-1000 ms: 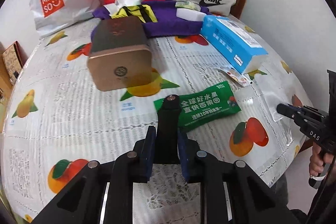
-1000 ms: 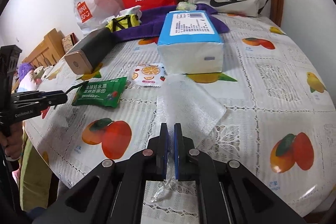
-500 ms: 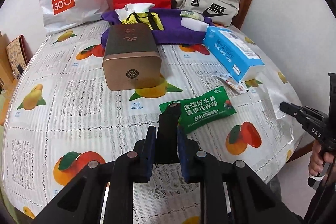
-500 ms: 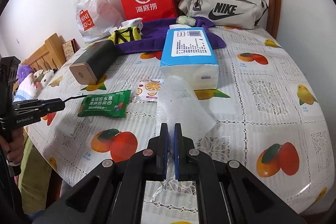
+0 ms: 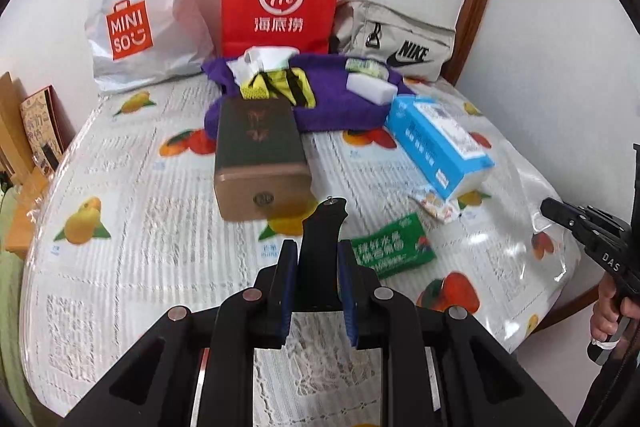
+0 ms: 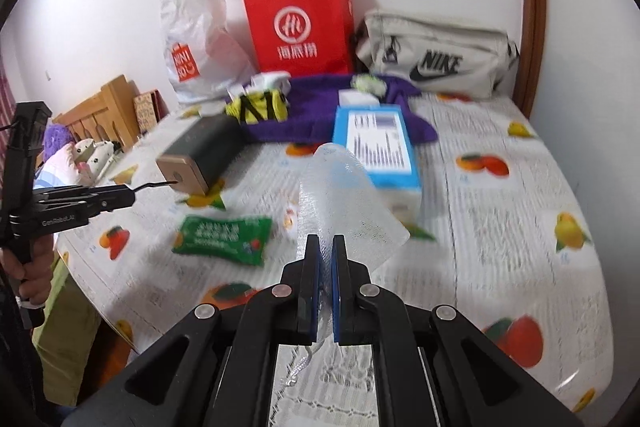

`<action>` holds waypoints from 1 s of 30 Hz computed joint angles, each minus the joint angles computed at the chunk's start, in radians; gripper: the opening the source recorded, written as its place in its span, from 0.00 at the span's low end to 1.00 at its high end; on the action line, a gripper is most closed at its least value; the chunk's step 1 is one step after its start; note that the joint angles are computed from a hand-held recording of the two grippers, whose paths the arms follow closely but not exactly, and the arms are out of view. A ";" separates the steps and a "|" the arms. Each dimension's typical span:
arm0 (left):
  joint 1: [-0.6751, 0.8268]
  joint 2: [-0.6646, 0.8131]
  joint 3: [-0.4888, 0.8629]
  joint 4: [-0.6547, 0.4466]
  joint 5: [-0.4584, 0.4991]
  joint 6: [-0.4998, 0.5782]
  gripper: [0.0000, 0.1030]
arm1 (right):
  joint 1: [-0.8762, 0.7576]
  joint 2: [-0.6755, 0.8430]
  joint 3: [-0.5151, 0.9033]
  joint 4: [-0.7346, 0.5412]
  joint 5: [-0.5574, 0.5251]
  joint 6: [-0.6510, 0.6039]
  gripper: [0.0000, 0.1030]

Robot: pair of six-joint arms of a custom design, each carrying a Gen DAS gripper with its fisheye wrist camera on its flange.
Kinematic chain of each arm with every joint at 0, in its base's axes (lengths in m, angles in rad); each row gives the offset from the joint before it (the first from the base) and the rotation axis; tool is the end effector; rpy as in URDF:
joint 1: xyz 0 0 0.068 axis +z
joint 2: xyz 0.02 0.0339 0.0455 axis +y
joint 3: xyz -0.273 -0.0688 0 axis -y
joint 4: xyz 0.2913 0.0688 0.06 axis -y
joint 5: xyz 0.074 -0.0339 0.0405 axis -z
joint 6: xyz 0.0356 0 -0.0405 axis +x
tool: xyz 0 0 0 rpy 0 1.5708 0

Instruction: Organize soft objects

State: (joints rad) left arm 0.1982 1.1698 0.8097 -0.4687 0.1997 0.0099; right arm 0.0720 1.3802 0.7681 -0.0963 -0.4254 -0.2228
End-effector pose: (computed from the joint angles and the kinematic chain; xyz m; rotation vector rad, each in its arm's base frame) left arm 0.2767 0.0484 0.2381 -0.1315 2.3791 -0.1410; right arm 0.3201 0.0378 0.1940 -0.5452 2.1673 0.4018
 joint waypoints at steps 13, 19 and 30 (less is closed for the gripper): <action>0.022 0.143 0.209 -0.003 -0.014 -0.015 0.19 | 0.053 0.134 0.255 -0.050 -0.043 0.004 0.05; 0.027 0.265 0.336 0.001 -0.019 -0.016 0.19 | 0.082 0.271 0.439 -0.082 -0.057 0.019 0.05; 0.027 0.509 0.575 -0.003 -0.010 -0.027 0.19 | 0.136 0.569 0.829 -0.202 -0.039 0.024 0.05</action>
State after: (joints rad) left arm 0.2254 1.6791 1.3847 -0.4722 0.1901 -0.0168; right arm 0.2081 1.9488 1.5971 -0.2987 -0.4645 -0.1991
